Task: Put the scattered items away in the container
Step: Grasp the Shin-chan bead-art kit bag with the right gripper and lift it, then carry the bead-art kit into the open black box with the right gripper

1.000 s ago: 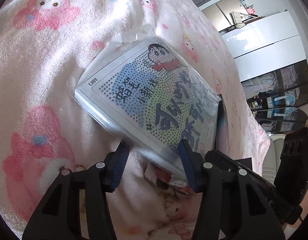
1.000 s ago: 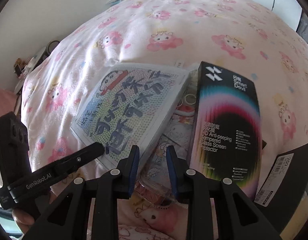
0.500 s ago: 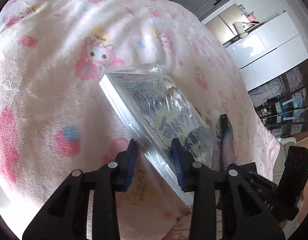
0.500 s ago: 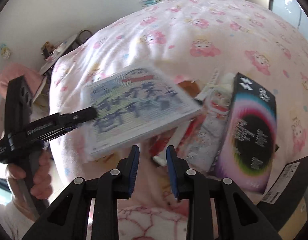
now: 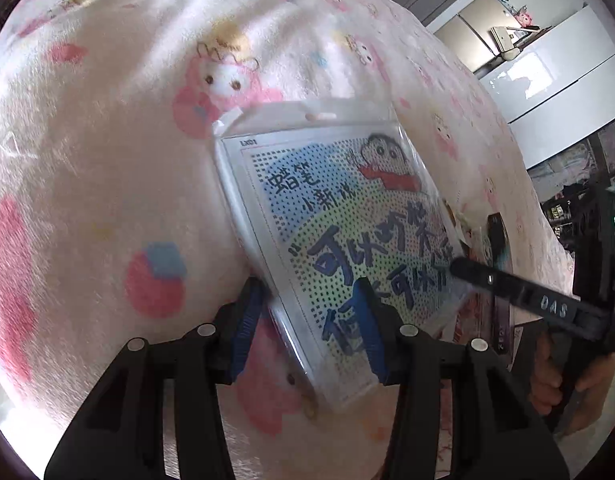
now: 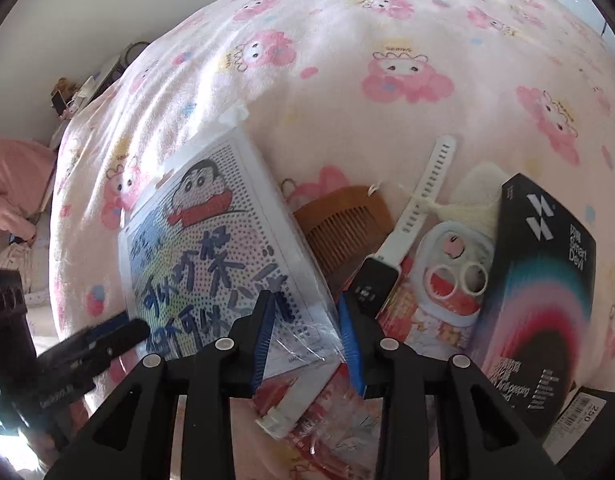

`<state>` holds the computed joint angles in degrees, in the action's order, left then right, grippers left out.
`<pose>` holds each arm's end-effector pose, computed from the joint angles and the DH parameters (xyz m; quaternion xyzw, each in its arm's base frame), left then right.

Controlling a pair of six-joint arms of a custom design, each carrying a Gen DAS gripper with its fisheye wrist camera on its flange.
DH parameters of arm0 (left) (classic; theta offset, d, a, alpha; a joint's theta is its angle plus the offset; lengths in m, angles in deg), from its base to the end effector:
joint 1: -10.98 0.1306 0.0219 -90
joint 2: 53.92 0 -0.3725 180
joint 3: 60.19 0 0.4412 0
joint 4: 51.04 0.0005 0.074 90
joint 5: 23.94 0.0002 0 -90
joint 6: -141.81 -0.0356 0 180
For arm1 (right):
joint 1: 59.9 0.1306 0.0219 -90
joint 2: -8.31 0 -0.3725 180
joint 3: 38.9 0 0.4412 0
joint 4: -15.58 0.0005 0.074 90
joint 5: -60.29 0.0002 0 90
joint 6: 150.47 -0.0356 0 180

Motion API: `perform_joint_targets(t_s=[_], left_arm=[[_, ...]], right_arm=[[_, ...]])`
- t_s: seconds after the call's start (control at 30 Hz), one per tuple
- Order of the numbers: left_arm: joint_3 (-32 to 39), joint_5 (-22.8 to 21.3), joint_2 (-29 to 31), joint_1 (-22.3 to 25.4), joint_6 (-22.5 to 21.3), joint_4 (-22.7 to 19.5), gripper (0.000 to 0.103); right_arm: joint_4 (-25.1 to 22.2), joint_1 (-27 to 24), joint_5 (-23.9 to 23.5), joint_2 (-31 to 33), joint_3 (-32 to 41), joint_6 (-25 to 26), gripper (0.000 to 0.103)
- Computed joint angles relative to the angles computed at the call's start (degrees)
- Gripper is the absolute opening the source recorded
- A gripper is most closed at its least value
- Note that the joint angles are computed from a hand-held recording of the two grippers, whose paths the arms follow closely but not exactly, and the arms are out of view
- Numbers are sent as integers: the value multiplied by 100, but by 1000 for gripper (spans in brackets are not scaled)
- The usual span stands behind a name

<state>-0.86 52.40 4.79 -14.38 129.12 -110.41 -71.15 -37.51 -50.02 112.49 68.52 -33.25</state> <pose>0.2978 -0.1324 0.3608 -0.4476 0.8456 -0.1373 0.2565 0.5185 0.2264 0.4100 -0.4214 0.8879 0.1735 0.0633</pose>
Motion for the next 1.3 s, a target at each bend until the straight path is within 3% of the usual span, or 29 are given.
perform_joint_targets(t_s=[0.07, 0.13, 0.2, 0.3, 0.37, 0.4, 0.47, 0.57, 0.67, 0.8, 0.93, 1.03, 1.2, 1.3], left_arm=[[23, -159, -74, 86, -39, -204, 47], [-174, 25, -323, 182, -62, -71, 47], [-309, 155, -421, 157, -73, -35, 47], [-324, 58, -378, 107, -175, -126, 46], [-390, 132, -412, 201, -318, 156, 52], [-456, 214, -420, 258, -426, 281, 60], [-449, 368, -221, 359, -518, 344, 60], [-190, 236, -92, 206, -471, -51, 61], [-102, 212, -362, 76, -484, -96, 57], [115, 176, -584, -133, -740, 31, 57], [810, -17, -198, -489, -1086, -178, 56], [1264, -20, 143, -777, -1448, -25, 55], [2005, 430, 1005, -1105, -2078, 556, 55], [2618, 1232, 1766, -1121, -2377, 1032, 55]], right_arm=[[-455, -10, -167, -56, -86, 439, 30], [-788, 31, -225, -151, -225, 1032, 32], [-606, 114, 39, -391, -470, 1217, 32], [-449, 154, 45, -298, -395, 860, 32], [-426, 175, -61, -71, -232, 547, 34], [-458, 187, -148, 46, -144, 476, 37], [-595, 225, -303, 265, 34, 468, 45], [-739, 296, -226, 408, 174, 366, 49], [-609, 165, -476, 137, 94, 240, 48], [-708, -217, -1039, -273, 95, 185, 47], [-583, -619, -1236, -849, -83, 154, 47], [-546, -1083, -1413, -1336, -352, 145, 47], [-589, -2222, -1760, -1828, -462, 184, 47], [-445, -2904, -1636, -2052, -515, 147, 47]])
